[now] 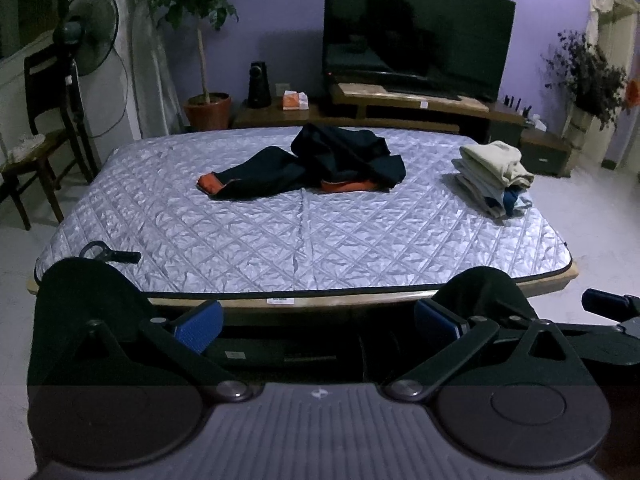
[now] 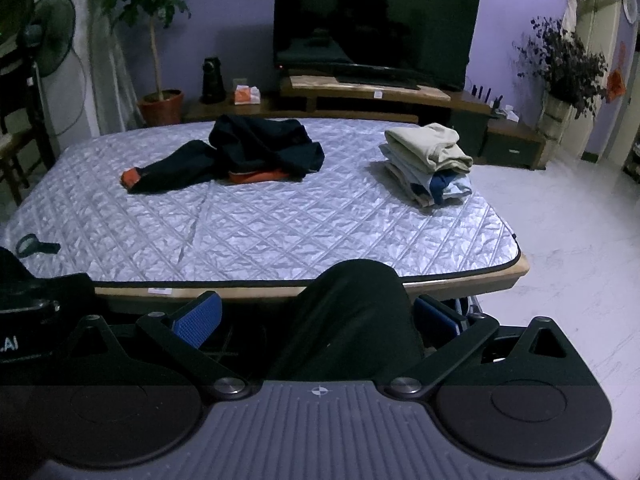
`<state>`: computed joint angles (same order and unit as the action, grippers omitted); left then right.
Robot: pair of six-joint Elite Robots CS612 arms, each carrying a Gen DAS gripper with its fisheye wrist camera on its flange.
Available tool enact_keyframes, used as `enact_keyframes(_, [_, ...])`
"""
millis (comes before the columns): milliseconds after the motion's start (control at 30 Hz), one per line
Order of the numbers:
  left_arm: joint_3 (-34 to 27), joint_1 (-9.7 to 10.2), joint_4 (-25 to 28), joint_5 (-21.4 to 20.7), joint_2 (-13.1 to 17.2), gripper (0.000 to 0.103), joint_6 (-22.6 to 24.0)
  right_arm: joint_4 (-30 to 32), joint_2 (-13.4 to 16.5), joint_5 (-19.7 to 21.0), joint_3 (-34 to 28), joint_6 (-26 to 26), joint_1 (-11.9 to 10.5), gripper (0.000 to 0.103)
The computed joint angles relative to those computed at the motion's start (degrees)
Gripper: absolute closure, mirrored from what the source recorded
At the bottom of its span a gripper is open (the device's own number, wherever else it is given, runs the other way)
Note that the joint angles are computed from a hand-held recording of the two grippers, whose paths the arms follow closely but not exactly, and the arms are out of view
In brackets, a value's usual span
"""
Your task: Fold clothes
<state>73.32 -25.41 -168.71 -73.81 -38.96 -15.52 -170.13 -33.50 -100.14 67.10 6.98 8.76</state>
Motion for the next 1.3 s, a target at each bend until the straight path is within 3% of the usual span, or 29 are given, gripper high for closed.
enact_keyframes(500, [-0.1, -0.33, 2.4, 1.9, -0.7, 0.001, -0.9, 0.4, 0.0, 0.6, 0.1, 0.9, -0.1, 0.0])
enact_keyframes(833, [0.2, -0.17, 1.7, 0.4, -1.2, 0.001, -2.0, 0.6, 0.0, 0.7, 0.0, 0.6, -0.1, 0.0])
enact_keyframes(1100, [1.0, 0.05, -2.4, -0.7, -1.2, 0.001, -3.1, 0.4, 0.0, 0.7, 0.0, 0.4, -0.1, 0.0])
enact_keyframes(1300, [2.2, -0.38, -11.2, 0.8, -0.8, 0.002, -0.6, 0.3, 0.0, 0.7, 0.0, 0.4, -0.1, 0.0])
